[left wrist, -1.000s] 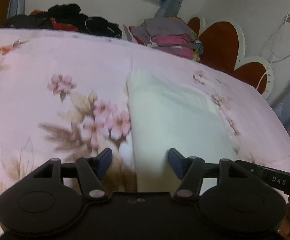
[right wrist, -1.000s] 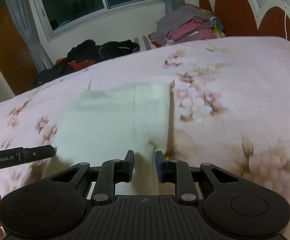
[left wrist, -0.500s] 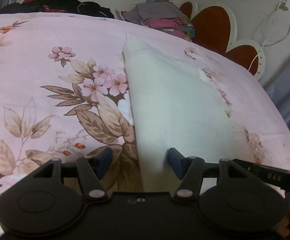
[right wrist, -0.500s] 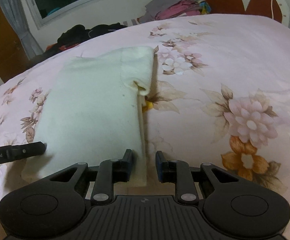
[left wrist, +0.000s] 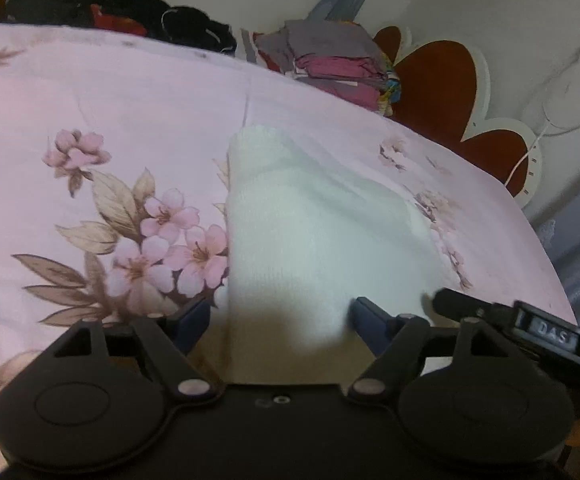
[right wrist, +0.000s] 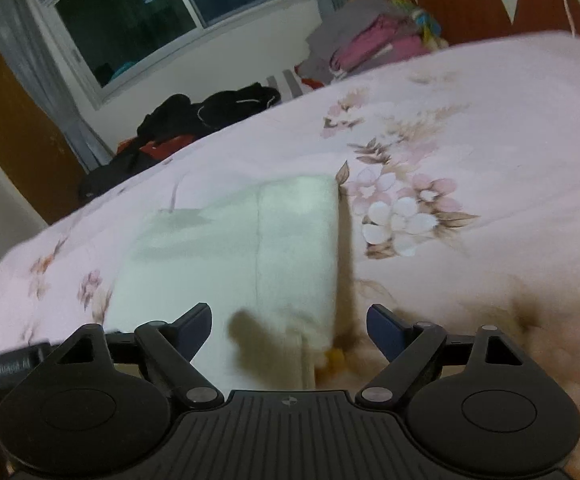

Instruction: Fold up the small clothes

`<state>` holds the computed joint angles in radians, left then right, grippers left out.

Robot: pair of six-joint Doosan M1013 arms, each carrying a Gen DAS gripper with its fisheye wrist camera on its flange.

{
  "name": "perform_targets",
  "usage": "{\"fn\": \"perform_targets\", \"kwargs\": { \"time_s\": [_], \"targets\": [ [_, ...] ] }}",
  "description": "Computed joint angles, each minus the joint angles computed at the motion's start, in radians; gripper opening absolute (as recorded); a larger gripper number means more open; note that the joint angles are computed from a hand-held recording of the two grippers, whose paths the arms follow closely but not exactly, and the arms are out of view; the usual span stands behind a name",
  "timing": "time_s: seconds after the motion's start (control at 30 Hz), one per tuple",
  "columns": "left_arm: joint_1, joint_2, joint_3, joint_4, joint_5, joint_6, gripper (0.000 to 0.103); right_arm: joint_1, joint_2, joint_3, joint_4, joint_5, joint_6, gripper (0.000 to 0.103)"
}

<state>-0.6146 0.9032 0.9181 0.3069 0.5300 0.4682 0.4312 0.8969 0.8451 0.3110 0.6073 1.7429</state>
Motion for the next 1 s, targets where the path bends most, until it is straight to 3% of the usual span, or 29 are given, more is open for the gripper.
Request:
{"fn": "perform_targets", "kwargs": {
  "time_s": [0.13,0.2,0.3,0.43,0.63,1.0],
  "targets": [
    [0.007,0.014,-0.006,-0.039,-0.035,0.021,0.076,-0.022,0.046,-0.042,0.215,0.029,-0.134,0.081],
    [0.011,0.012,0.002,-0.073,-0.060,0.047,0.067,-0.026,0.049,-0.039,0.274,0.012,-0.199,0.081],
    [0.013,0.005,0.018,-0.103,-0.083,0.044,0.054,-0.036,0.051,-0.033,0.366,0.029,-0.248,0.056],
    [0.012,0.003,0.008,-0.098,-0.061,0.063,0.043,-0.051,0.052,-0.034,0.446,0.072,-0.271,0.037],
    [-0.003,-0.002,-0.012,0.007,-0.020,0.032,0.036,-0.041,0.026,-0.004,0.448,0.033,-0.265,0.031],
    [-0.008,-0.091,0.089,0.139,-0.073,-0.039,0.035,-0.005,-0.010,-0.003,0.463,-0.004,-0.278,0.031]
  ]
}}
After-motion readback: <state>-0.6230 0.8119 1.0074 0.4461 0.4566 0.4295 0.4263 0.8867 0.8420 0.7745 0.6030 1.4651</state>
